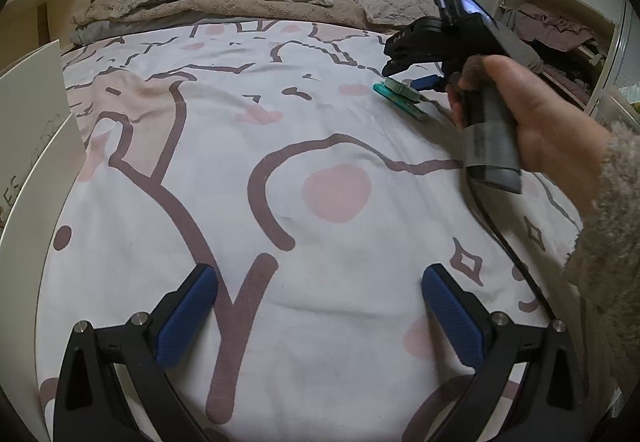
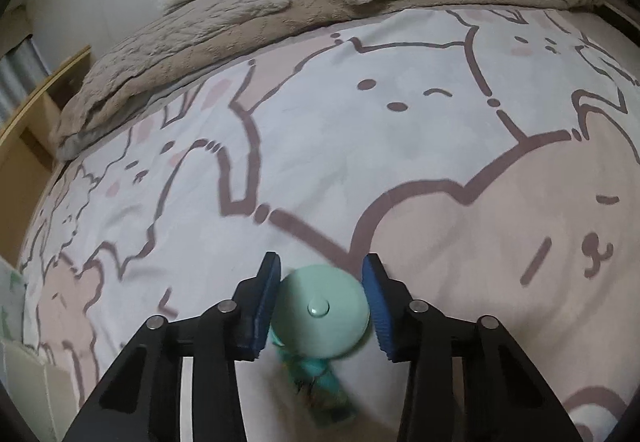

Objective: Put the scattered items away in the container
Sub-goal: 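Close the right gripper on the mint-green tape measure, then lift the tape measure with the right gripper while the left gripper approaches the teal lighter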

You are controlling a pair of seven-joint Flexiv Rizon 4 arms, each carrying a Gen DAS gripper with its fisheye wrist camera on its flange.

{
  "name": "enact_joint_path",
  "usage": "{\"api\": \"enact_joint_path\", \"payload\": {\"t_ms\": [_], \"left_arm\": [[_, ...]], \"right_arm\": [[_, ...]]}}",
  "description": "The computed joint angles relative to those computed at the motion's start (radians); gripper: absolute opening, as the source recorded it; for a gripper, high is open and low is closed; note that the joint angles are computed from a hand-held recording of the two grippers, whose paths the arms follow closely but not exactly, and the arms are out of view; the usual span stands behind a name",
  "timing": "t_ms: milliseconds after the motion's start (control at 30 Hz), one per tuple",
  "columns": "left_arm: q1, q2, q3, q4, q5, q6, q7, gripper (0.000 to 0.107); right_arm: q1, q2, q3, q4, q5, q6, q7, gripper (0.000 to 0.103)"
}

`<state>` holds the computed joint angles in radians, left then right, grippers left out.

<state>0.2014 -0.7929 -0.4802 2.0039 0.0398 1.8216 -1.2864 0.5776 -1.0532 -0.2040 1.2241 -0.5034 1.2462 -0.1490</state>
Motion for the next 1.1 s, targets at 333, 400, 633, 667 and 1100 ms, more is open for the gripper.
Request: {"api": "enact_joint_path", "payload": {"t_ms": [333, 400, 633, 667, 1100], "left_arm": [[-0.001, -0.003, -0.001, -0.005, -0.003, -0.006, 0.002, 0.103], [0.006, -0.007, -0.009, -0.005, -0.002, -0.005, 0.003, 0.103], [0.022, -0.011, -0.025, -0.003, 0.003, -0.006, 0.003, 0.103], [0.024, -0.012, -0.027, -0.002, 0.003, -0.005, 0.003, 0.103], [0.049, -0.02, -0.052, 0.004, 0.018, -0.001, -0.003, 0.103]], "right_arm": [[0.021, 0.032, 0.001, 0.11, -0.025, 0.114, -0.097, 0.038], [0.05, 0.057, -0.026, 0.169, -0.024, 0.147, -0.095, 0.039], [0.162, 0.125, -0.1, 0.333, -0.009, 0.231, -0.111, 0.047], [0.154, 0.132, -0.072, 0.326, -0.018, 0.192, -0.147, 0.05], [0.221, 0.144, -0.182, 0.33, -0.014, 0.206, -0.075, 0.049]]}}
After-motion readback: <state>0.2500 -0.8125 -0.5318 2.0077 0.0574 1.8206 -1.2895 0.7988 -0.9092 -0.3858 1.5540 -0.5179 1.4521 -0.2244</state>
